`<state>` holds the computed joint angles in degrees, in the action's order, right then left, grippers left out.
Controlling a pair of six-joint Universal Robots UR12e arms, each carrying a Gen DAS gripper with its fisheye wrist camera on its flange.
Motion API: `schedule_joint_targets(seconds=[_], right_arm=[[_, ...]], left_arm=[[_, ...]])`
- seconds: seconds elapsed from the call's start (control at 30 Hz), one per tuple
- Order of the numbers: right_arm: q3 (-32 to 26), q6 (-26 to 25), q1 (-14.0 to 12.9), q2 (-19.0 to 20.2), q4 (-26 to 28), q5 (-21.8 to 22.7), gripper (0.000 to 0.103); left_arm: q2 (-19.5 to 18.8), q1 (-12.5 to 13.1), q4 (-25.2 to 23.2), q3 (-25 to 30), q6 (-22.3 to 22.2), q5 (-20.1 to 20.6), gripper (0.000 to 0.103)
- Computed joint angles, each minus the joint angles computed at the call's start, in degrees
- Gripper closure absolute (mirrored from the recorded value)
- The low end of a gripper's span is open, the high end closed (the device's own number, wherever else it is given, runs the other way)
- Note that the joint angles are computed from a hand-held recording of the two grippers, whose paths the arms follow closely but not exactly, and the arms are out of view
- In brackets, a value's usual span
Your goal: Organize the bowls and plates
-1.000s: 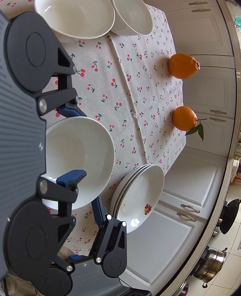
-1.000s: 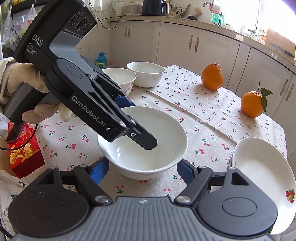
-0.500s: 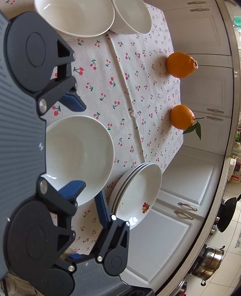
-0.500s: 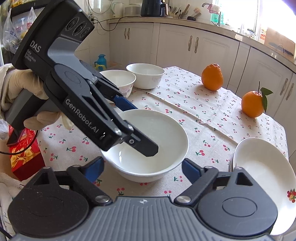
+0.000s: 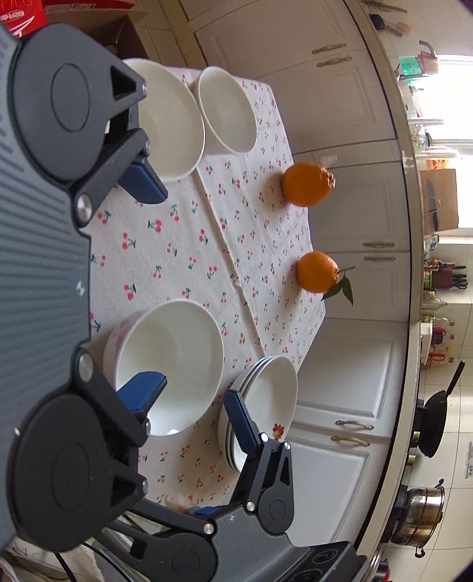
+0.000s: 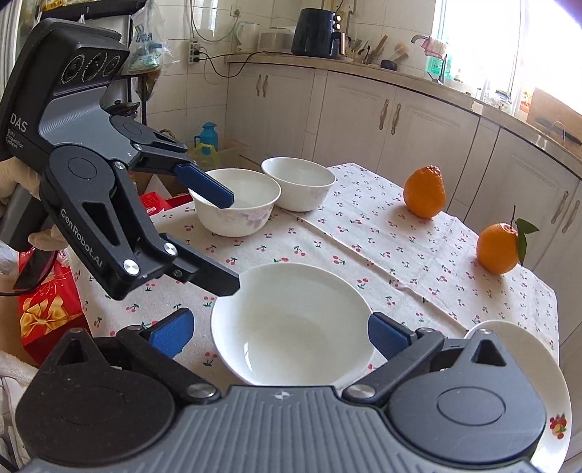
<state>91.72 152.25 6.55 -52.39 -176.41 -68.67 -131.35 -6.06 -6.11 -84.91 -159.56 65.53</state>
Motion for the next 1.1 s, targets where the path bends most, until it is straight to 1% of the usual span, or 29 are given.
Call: schedule_joint_targets(seconds=[0.07, 0.17, 0.23, 0.3, 0.33, 0.47, 0.53, 0.6, 0.67, 0.73, 0.8, 0.9, 0.93, 1.0, 1.1], right_arm=[[-0.79, -0.98, 0.3, 0.24, 0.5, 0.44, 0.0], [-2.24, -2.79, 0.91, 0.72, 1.58, 0.72, 0.0], [-3.44, -4.16, 1.39, 1.14, 2.7, 0.82, 0.0], [-4.82, -5.09, 1.86, 1.68, 3.85, 0.93, 0.0], [-5.62, -5.63, 2.14, 2.06, 4.34, 1.06, 0.0], [-8.71, -7.19, 3.33, 3.53, 6.31, -0.02, 0.0], [-10.18, -7.67, 3.85, 4.27, 7.6, -0.62, 0.0], [-11.77, -7.45, 4.31, 5.11, 9.03, -1.24, 0.0], [-13.31, -7.3, 4.56, 5.9, 10.84, -0.91, 0.0], [-14.44, -6.83, 4.73, 6.39, 12.49, -0.81, 0.0], [-15.59, -5.13, 4.81, 6.85, 14.06, -0.97, 0.0], [-16.89, -2.54, 4.69, 7.61, 13.98, -0.71, 0.0], [-17.35, -2.05, 4.77, 7.88, 13.82, -1.31, 0.0], [-18.2, -2.32, 5.09, 8.36, 13.82, -2.91, 0.0], [-19.46, -3.79, 5.35, 9.24, 13.95, -3.4, 0.0]], left_arm=[[0.29, 0.6, 1.74, -0.56, -1.44, 1.22, 0.004], [0.41, 1.62, 2.86, -0.74, -3.66, 2.31, 0.002], [0.32, 2.26, 2.98, -0.53, -4.09, 2.77, 0.002], [0.13, 2.65, 3.2, -0.17, -4.83, 4.4, 0.002], [-0.01, 2.93, 3.23, 0.06, -4.89, 4.3, 0.002], [-1.1, 3.89, 3.71, 1.5, -5.9, 5.62, 0.002], [-1.78, 4.33, 2.87, 2.61, -6.97, 6.03, 0.002], [-2.39, 4.8, 1.86, 3.56, -7.84, 5.55, 0.002], [-2.89, 5.28, 0.58, 4.41, -8.81, 4.43, 0.002], [-3.4, 5.61, 0.34, 5.01, -9.85, 3.51, 0.002], [-3.74, 5.85, 0.28, 5.36, -10.58, 2.8, 0.002], [-4.25, 5.97, -0.26, 6.03, -10.45, 2.07, 0.002], [-4.38, 5.98, -0.87, 6.32, -10.14, 1.89, 0.002], [-4.61, 6.04, -1.74, 6.83, -9.52, 1.15, 0.002], [-5.15, 6.02, -2.31, 7.72, -8.88, 0.92, 0.002]])
